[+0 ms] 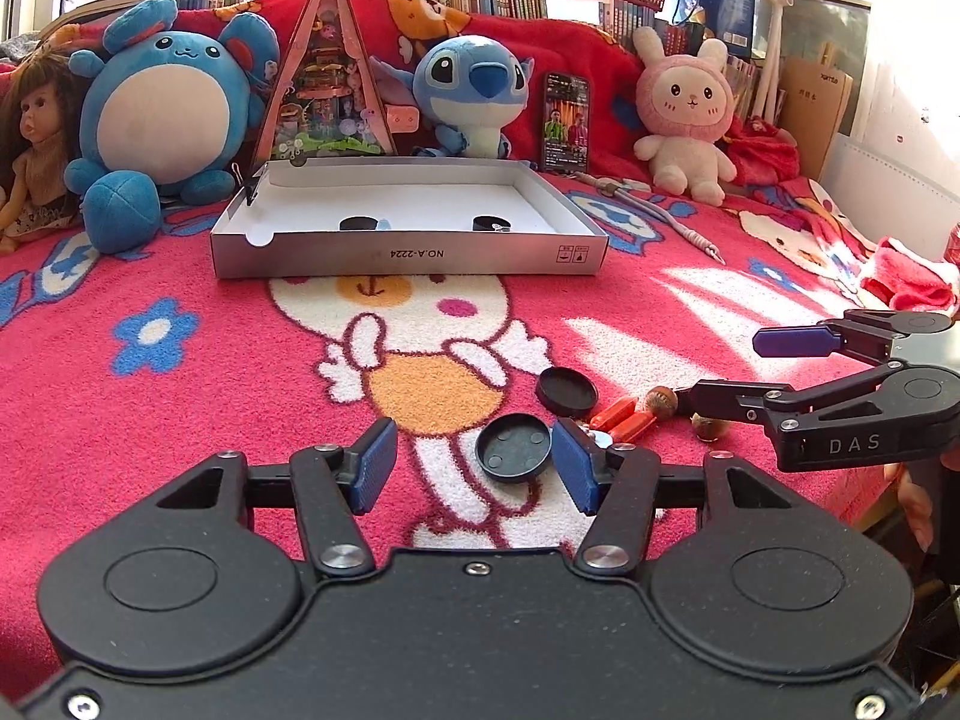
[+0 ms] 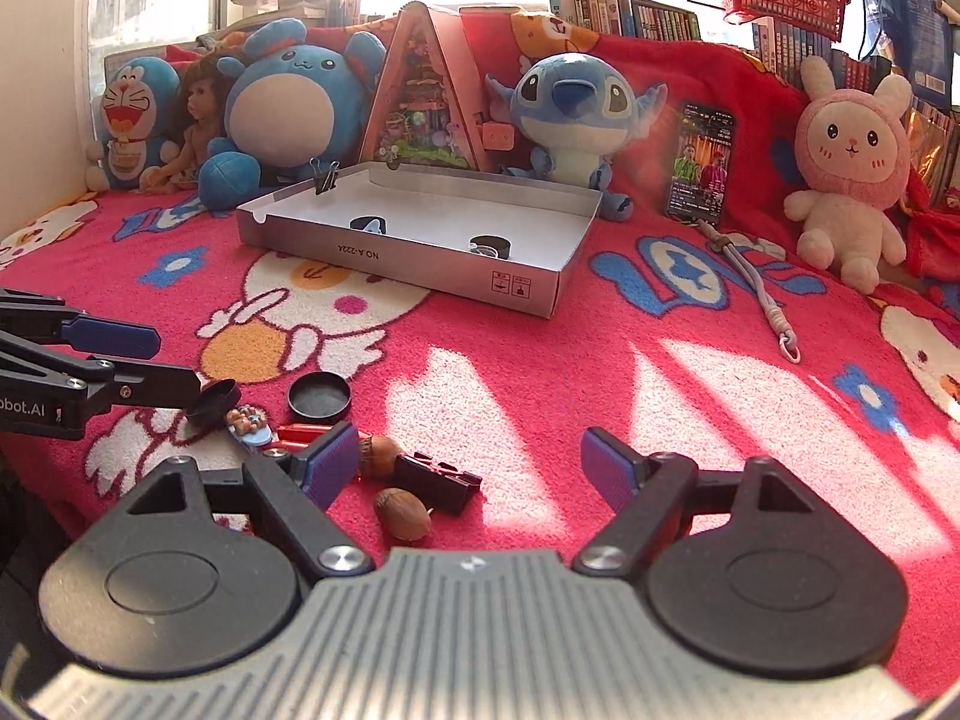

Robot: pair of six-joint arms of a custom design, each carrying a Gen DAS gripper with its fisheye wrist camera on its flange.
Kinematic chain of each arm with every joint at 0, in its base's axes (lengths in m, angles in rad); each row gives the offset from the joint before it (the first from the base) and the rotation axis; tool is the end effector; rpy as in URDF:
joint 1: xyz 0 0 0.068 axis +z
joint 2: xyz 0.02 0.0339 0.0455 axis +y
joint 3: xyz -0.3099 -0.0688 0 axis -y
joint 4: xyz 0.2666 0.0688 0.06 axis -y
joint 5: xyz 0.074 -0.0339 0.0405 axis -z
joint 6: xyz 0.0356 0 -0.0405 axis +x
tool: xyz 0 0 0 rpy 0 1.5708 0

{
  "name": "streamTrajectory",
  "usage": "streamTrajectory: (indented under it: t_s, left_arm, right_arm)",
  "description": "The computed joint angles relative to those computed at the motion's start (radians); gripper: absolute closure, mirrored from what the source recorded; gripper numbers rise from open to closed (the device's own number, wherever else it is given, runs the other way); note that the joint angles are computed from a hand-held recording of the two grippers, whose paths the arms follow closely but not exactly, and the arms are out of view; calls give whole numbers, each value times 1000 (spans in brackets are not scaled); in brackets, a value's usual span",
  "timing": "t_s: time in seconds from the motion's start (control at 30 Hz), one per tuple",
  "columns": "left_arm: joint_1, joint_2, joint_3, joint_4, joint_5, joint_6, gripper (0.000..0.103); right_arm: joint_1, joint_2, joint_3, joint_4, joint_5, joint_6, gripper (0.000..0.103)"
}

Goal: Organize rigid objects
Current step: 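Grasp the black round lid with the left tool while the right tool grasps the brown acorn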

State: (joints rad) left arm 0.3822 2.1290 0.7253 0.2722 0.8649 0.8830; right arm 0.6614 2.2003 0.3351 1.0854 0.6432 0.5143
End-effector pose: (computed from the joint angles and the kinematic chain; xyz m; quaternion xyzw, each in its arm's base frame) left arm 0.3153 0.0975 0.0356 0.3080 0.8359 -0.2129 0.4014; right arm 0.2146 0.1400 0.0194 0.0571 0.8821 -0.0400 0.4659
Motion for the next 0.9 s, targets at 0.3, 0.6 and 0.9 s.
streamTrajectory:
  t_s: [0.3,0.6,0.9]
  left_arm:
    - [2,9,10,-83,-8,49,58]
    - [-36,39,13,13,-28,-48,59]
    - [-63,63,13,68,-44,-96,73]
  right_arm:
    - [20,18,-2,-25,25,74,15]
    - [68,41,1,-3,25,144,31]
    - [76,65,35,-14,10,147,49]
